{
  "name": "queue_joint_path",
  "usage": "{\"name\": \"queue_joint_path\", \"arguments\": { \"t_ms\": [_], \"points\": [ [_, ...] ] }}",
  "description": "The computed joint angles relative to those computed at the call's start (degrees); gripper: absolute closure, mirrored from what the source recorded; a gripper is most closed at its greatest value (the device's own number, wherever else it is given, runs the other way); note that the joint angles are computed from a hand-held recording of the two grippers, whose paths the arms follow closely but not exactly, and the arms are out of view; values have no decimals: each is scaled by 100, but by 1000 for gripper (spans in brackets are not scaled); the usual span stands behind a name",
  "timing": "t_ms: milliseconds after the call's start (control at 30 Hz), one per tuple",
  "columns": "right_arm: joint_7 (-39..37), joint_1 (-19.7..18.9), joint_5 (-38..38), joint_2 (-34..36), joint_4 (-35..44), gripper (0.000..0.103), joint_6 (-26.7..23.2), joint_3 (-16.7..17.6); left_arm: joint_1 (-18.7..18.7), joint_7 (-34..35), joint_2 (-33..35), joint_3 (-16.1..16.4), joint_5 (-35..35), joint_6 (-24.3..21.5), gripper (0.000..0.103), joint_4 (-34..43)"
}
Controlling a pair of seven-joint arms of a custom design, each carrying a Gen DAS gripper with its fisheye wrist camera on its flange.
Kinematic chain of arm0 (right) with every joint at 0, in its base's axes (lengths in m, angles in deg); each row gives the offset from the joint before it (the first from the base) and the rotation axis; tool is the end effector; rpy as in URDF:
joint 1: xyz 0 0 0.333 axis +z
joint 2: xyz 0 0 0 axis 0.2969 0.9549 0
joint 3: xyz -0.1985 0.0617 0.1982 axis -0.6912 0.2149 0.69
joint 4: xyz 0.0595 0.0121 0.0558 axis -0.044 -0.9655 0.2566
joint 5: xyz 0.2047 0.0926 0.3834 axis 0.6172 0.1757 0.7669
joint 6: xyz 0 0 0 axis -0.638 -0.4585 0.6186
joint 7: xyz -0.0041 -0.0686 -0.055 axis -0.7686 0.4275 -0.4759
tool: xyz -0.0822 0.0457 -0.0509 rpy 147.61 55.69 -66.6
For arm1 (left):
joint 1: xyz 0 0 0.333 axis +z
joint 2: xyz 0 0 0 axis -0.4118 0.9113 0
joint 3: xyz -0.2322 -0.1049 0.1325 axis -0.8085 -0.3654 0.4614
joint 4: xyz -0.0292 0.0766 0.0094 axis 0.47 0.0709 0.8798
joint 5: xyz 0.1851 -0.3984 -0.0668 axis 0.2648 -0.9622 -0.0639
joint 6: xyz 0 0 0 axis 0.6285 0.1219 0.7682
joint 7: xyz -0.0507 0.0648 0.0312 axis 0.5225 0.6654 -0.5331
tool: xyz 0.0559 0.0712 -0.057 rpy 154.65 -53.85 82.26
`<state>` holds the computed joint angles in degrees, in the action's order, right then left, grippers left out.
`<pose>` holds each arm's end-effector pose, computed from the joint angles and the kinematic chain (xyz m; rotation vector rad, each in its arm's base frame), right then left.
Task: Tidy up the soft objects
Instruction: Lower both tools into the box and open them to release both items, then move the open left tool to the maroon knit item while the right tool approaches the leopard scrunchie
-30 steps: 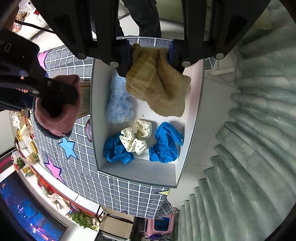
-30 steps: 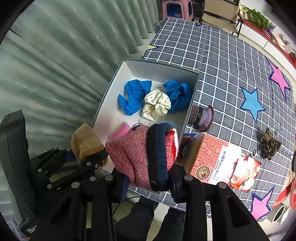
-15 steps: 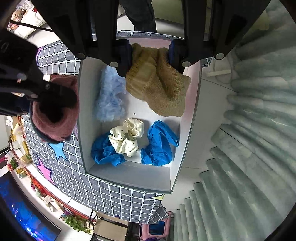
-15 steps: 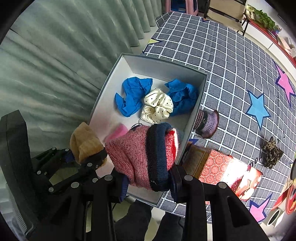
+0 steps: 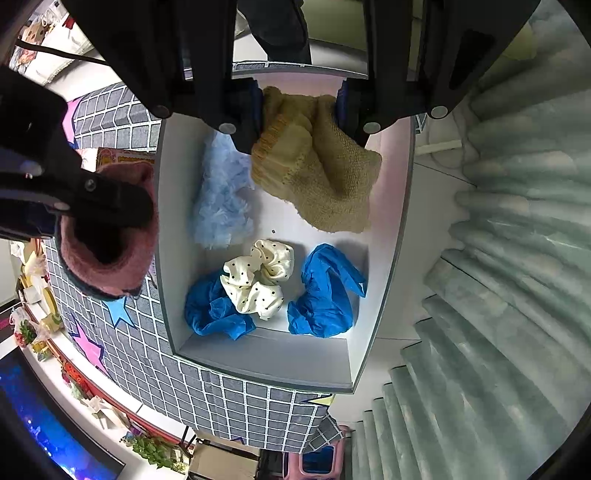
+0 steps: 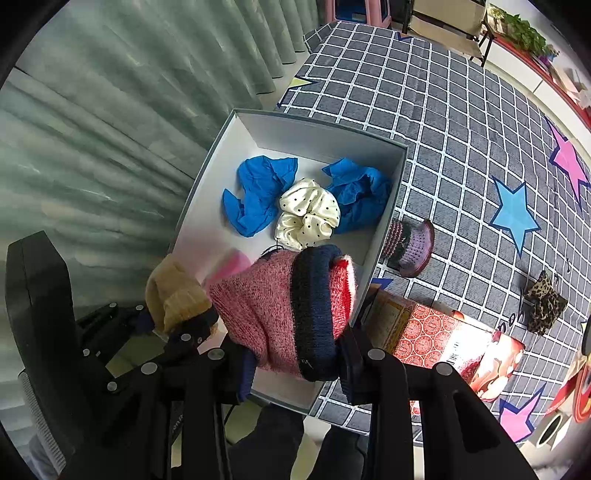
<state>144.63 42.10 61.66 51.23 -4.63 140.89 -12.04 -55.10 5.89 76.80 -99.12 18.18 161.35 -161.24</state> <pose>0.5339 0.3693 0.5949 -2.1127 2.0287 0.2294 0.4912 -0.4834 0.5719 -1.9611 2.3746 -0.2133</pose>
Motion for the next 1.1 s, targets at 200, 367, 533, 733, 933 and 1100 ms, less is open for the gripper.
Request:
{"name": "queue_joint_path", "arguments": {
  "t_ms": [200,367,533,733,933,1100],
  "points": [
    [-13,0,-20,45,26,66,17,4,-6,-16,9,-1,-1,-3,70,8],
    [-2,8,-42,82,28,66,49,10,-46,-81,98,14,74,-24,55,77],
    [9,-18,30,20,-63,56,142,-5,-86,-191,173,42,152,-193,24,167],
    [123,-67,121,-133,-225,9,302,-39,-59,-381,24,60,214,1,6,18],
    [278,-176,153,-534,-579,9,477,-130,42,-364,-18,20,37,388,0,62],
    [594,-371,76,-1226,-1297,9,641,-300,-198,27,719,10,181,142,0,1215]
  ]
}}
